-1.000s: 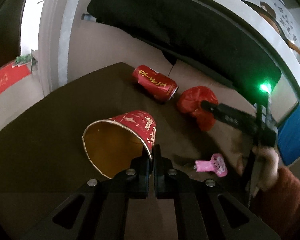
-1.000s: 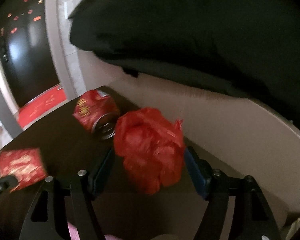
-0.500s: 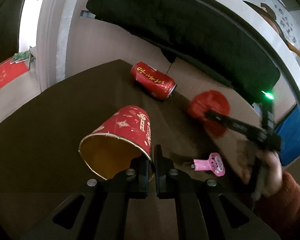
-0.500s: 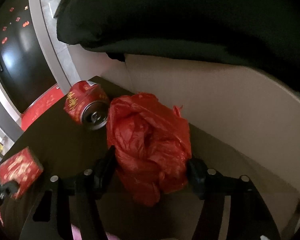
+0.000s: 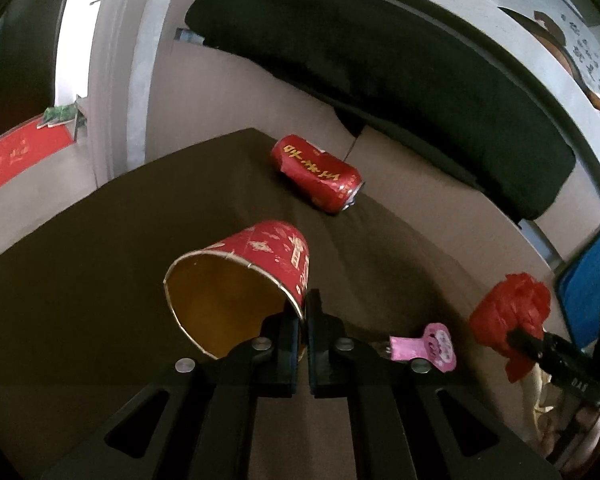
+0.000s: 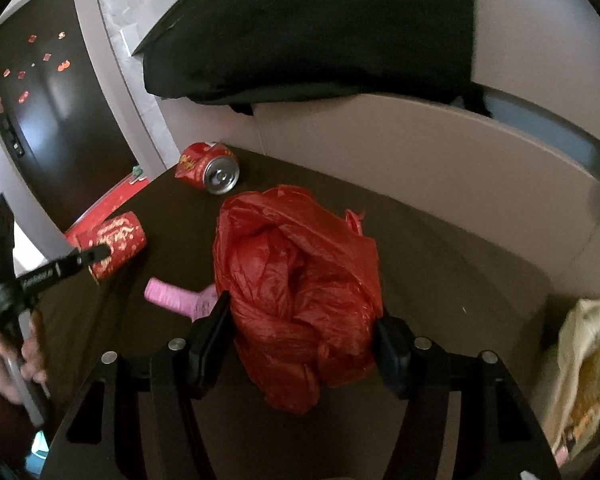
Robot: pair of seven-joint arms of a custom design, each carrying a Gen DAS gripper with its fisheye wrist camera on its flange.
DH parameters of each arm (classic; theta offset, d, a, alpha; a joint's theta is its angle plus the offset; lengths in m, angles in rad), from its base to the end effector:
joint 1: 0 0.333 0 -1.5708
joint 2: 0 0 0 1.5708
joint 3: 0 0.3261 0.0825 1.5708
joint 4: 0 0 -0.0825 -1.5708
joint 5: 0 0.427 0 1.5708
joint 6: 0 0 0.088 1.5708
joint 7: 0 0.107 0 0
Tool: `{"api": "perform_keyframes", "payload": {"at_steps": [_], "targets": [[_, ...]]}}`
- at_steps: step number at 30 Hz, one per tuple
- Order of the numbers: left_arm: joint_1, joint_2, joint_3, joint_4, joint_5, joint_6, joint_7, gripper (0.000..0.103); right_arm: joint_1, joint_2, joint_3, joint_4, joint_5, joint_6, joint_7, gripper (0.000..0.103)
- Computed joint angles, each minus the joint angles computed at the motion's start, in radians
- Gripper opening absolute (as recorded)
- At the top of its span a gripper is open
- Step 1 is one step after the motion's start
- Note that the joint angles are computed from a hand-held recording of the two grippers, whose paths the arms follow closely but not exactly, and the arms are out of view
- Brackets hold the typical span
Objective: Collect trash
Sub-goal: 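Grasp the red paper cup rim with the left gripper while the right gripper grasps the red bag, then carry the red cup and red bag to the wastebasket and release both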
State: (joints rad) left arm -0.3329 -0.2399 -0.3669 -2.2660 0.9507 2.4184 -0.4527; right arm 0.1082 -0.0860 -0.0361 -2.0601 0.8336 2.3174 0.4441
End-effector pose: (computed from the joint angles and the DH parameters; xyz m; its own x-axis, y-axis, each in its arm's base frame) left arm 0.4168 -0.3557 0.4836 0.4622 -0.8059 0.3700 -0.4578 -0.5742 -0.6788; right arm 0.5981 0.0567 0.5078 0.6985 -0.6937 -0.1759 -0.5997 -0.4333 -0.6727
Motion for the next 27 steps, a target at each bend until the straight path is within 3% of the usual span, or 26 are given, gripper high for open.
{"api": "perform_keyframes", "payload": {"at_steps": [16, 27], "targets": [[-0.115, 0.121, -0.076, 0.284, 0.14, -0.27, 0.149, 0.002, -0.045, -0.135, -0.072, -0.072, 0.094, -0.05, -0.125, 0.06], [-0.293, 0.339, -0.061, 0.61, 0.342, -0.423, 0.295, 0.002, -0.099, -0.245, -0.157, -0.075, 0.199, -0.083, -0.209, 0.06]]}}
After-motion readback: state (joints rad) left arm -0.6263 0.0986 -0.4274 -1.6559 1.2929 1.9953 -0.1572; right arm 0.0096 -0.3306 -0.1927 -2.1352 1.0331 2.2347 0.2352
